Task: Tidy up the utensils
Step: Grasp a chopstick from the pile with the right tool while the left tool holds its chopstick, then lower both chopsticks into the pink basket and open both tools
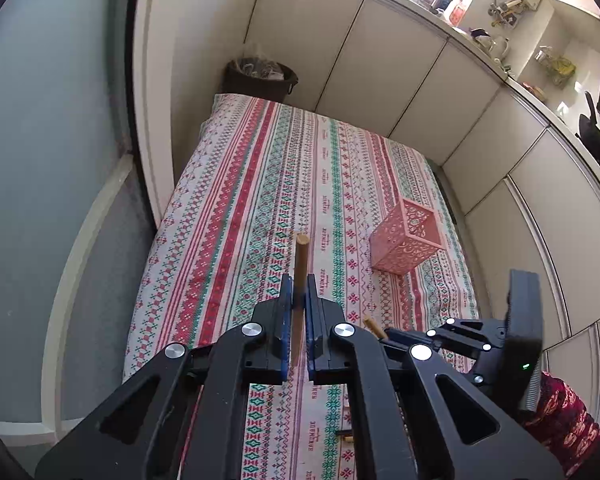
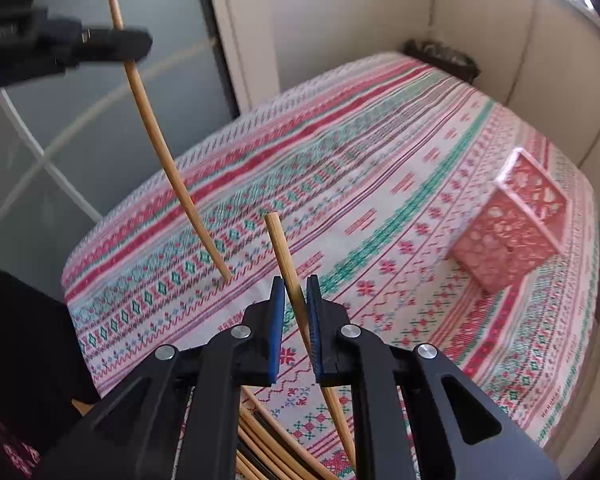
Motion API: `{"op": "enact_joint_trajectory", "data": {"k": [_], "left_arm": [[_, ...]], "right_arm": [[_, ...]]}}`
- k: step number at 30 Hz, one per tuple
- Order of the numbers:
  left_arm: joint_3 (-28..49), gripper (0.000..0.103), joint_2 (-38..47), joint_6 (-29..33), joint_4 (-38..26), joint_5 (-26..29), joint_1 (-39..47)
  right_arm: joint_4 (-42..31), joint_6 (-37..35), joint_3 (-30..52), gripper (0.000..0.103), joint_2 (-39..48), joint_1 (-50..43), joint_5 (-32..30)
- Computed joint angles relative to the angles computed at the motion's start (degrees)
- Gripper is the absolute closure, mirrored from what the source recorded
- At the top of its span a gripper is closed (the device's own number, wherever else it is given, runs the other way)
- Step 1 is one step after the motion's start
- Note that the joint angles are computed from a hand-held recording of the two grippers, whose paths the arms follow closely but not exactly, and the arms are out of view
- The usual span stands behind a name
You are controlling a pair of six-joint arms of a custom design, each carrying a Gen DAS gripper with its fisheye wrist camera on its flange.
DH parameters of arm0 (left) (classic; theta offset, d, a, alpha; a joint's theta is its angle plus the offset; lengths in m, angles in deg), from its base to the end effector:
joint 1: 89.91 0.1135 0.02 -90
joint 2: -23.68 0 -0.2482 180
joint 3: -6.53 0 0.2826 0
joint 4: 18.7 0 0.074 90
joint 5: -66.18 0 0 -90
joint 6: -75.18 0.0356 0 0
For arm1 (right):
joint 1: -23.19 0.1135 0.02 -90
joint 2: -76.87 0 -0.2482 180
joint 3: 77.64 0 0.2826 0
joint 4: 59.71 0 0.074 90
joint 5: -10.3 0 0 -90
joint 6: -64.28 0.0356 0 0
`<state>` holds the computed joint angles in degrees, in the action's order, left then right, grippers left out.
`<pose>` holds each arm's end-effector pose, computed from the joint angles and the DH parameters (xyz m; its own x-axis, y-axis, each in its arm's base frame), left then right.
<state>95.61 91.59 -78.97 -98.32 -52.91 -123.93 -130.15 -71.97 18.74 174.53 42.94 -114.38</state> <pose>0.2129 -0.1228 0.3560 -0.5582 -0.5720 -0.6010 -0.5144 0.8069 -0.2902 0.3395 0.1434 0.2551 -0.2959 -0.7374 -0.6072 -0.9539 0.2617 0.1470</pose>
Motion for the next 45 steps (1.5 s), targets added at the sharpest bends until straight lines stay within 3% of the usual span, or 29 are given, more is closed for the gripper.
{"op": "enact_joint_trajectory", "data": {"k": [7, 12, 19, 22, 29, 33, 37, 40, 43, 45], "left_arm": [[7.05, 0.098, 6.55, 0.83, 2.53, -6.27, -4.82], [13.56, 0.098, 12.98, 2.89, 3.09, -7.63, -6.00], [25.14, 0.098, 22.18, 6.91, 2.98, -9.53, -6.29], [32.03, 0.098, 26.68, 9.50, 1.83, -9.37, -5.26], [54.60, 0.098, 40.24, 18.12, -1.40, -10.05, -1.63], [66.44, 0.098, 48.06, 22.98, -2.18, -9.48, 1.07], [65.77, 0.098, 50.53, 25.01, 2.05, -7.39, 3.69], [55.35, 0.097, 47.89, 26.13, 10.98, -4.20, 5.67], [47.27, 0.074, 45.12, 23.77, 14.81, -2.15, 6.83], [39.58, 0.065, 40.34, 23.00, 19.63, -4.17, 6.24]], "right_arm": [[2.21, 5.68, -0.21, 0.094, -5.23, -10.85, -10.20], [2.54, 9.18, 1.18, 0.095, -6.12, -16.64, -15.25], [1.91, 14.44, 9.02, 0.095, -3.82, -21.65, -19.77], [3.37, 18.46, 13.19, 0.095, -2.36, -22.74, -21.36], [13.77, 35.75, 27.25, 0.095, 5.41, -21.04, -21.36], [21.19, 42.57, 31.41, 0.095, 9.21, -18.30, -17.57], [26.79, 44.15, 29.83, 0.095, 11.37, -15.87, -14.30], [28.38, 43.87, 27.00, 0.095, 12.88, -14.12, -13.34], [26.73, 44.47, 26.23, 0.087, 14.45, -13.43, -10.92], [28.50, 45.52, 23.90, 0.069, 13.41, -14.26, -10.53]]}}
